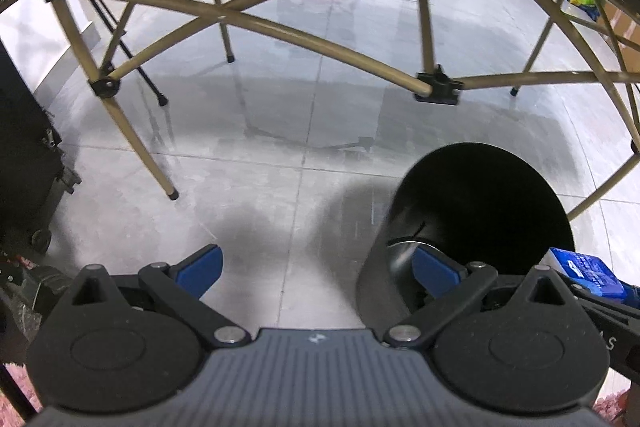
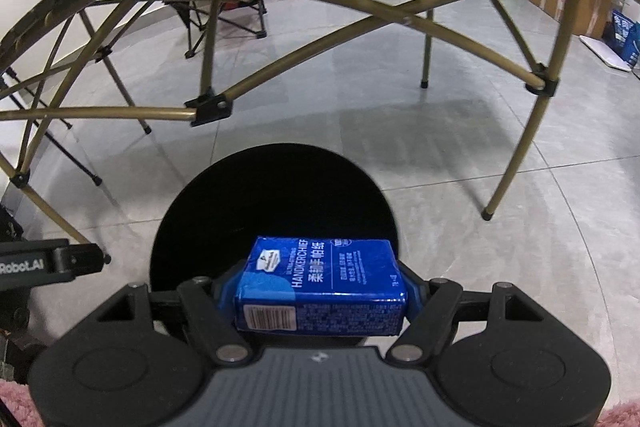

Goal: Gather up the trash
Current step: 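Lower the tissue box into the bin and open the right gripper, then move both tools back up toward the table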

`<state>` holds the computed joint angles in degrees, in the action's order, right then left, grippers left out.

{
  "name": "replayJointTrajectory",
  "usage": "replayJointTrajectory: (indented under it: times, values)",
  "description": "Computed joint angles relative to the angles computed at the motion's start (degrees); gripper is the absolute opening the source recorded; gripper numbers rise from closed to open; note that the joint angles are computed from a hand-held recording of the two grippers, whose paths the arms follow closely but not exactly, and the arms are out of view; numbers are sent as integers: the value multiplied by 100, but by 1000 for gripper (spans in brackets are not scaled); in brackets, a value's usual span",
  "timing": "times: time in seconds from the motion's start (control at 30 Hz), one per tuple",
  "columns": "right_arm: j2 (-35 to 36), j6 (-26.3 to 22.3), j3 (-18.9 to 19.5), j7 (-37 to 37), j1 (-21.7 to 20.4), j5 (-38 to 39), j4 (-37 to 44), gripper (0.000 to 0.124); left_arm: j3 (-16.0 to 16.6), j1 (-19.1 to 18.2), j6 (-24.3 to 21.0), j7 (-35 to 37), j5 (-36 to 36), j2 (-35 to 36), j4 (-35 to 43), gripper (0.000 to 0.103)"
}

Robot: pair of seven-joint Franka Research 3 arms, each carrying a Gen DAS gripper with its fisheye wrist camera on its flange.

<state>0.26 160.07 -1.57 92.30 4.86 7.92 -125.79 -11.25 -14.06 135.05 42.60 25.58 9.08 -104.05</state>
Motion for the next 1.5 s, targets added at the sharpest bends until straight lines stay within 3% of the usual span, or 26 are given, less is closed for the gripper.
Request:
replayJointTrajectory:
  times: [0.53, 0.73, 0.83, 1.0, 1.5]
  values:
    - [288, -261, 55, 103, 190, -34, 358, 73, 42, 204, 90, -80, -180, -266, -321, 103]
    - [275, -208, 99, -283, 198, 410, 345, 74, 46, 230, 71, -94, -222, -267, -324, 103]
    - [266, -115, 78, -209, 213, 369, 323, 85, 44, 239, 96, -95, -231, -296, -358, 103]
    - [256, -22, 85, -286, 218, 453, 301, 89, 40, 242, 93, -96, -236, -301, -362, 103]
    - [243, 107, 76, -298, 223, 560, 267, 89, 33, 244, 185, -115, -198, -382, -446, 103]
